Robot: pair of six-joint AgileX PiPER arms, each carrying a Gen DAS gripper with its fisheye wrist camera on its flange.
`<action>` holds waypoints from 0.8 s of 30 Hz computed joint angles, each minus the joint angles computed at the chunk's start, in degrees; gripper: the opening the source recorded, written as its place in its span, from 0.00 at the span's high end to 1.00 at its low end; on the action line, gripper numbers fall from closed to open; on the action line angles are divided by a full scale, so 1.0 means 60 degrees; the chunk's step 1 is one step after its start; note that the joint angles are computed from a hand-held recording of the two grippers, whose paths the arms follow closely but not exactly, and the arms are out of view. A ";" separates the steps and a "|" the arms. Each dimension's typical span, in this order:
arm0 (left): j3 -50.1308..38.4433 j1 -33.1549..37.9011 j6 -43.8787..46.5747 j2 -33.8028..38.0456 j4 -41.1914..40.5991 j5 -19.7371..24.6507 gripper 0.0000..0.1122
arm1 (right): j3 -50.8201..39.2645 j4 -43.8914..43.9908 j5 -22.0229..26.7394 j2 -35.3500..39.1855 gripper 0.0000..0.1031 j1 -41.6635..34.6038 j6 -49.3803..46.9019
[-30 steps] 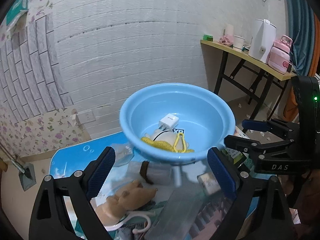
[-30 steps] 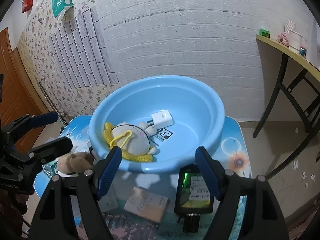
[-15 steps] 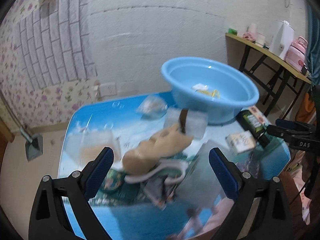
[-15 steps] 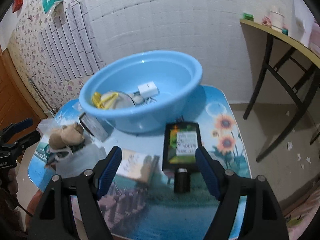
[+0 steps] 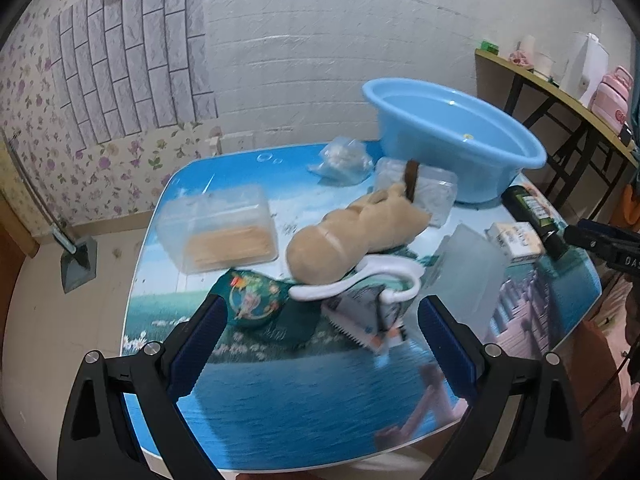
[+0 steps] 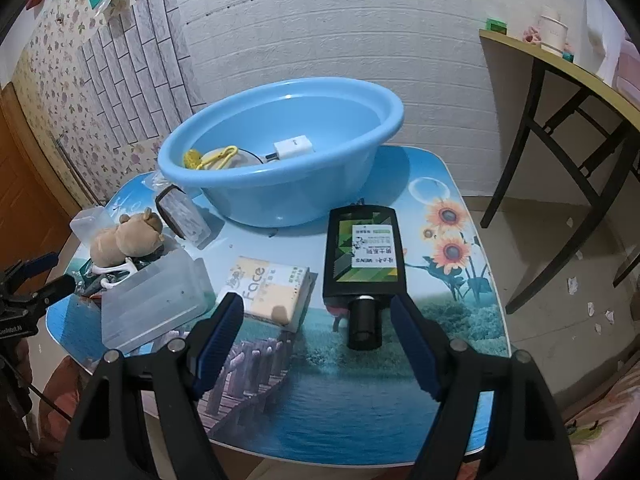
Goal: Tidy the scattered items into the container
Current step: 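Move the left gripper to the green snack packet while the right gripper approaches the black shampoo bottle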
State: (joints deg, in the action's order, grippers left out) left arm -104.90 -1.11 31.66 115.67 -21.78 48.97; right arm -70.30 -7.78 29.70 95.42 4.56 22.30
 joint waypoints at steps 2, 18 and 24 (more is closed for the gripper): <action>0.0030 0.0050 -0.0113 0.0067 0.0143 -0.0020 0.14 | 0.0011 -0.0030 -0.0003 0.0021 0.26 -0.0041 0.0032; -0.1097 0.0647 -0.0976 0.1064 0.0869 0.0258 0.14 | -0.0206 -0.0406 0.0191 0.0528 0.32 -0.0324 0.0780; -0.1355 0.0633 -0.0961 0.1383 0.1121 0.0353 0.15 | -0.0430 -0.0942 0.0377 0.0847 0.39 -0.0242 0.1166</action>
